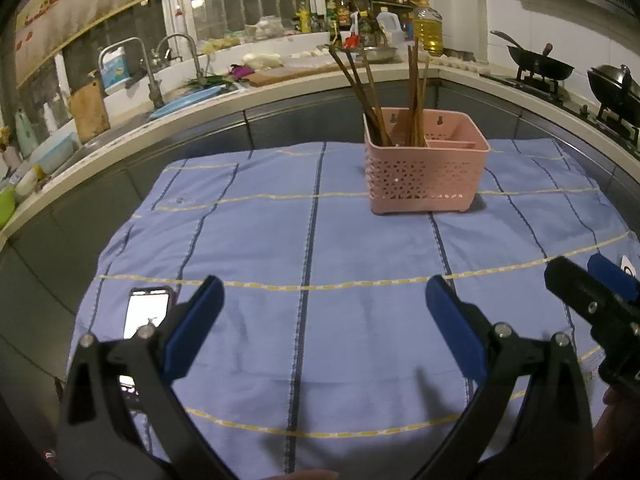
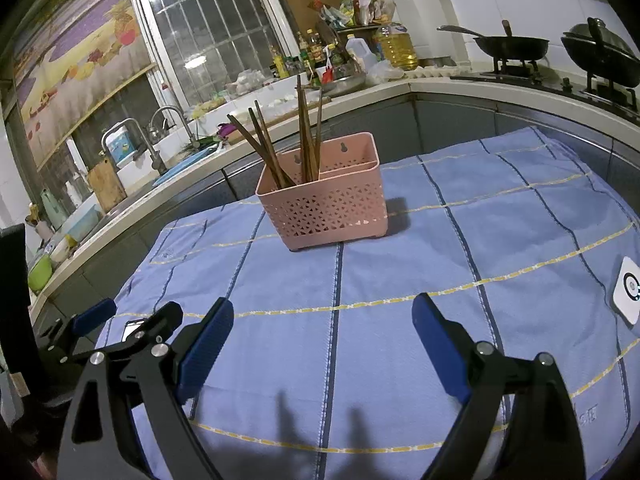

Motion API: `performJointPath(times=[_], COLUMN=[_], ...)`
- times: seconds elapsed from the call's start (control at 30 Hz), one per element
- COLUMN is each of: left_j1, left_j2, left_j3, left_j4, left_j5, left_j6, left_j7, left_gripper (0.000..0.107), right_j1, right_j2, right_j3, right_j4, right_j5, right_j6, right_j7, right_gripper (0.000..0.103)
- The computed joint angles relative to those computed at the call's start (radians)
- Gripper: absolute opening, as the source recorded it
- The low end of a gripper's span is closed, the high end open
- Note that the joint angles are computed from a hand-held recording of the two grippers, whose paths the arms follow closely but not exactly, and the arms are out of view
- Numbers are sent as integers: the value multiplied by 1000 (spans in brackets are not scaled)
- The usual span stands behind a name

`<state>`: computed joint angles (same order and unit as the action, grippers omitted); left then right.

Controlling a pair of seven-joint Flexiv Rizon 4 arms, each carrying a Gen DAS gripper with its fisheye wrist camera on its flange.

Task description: Organize utensils

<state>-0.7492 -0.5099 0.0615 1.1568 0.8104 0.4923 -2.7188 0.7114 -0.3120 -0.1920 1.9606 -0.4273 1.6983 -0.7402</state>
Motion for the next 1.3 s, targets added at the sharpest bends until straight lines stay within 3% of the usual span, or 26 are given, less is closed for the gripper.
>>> performJointPath(times=[0.13, 0.23, 0.43, 0.87, 1.3], left_j1=[-7, -6, -9, -28, -42], left_j2=[-1, -1, -28, -81, -100], left_j3=[3, 1, -3, 20, 37], left_j4=[-6, -8, -42, -112, -132], left_j5=[9, 9, -1, -35, -39], left_j6=[-20, -22, -32, -55, -42], left_j7=[-8, -5, 27, 77, 85], left_gripper=[97, 97, 97, 97, 97], right_j1=[12, 56, 47, -77, -84], right_j2=[2, 8, 11, -5, -2], right_j3=[-11, -65, -63, 67, 75], right_j4=[-2, 14, 24, 6, 10], right_j5=[-4, 1, 48, 108, 116], right_j6=[9, 25, 32, 21, 19], right_j7=[-5, -2, -12, -42, -42], right_gripper=[90, 90, 90, 90, 90])
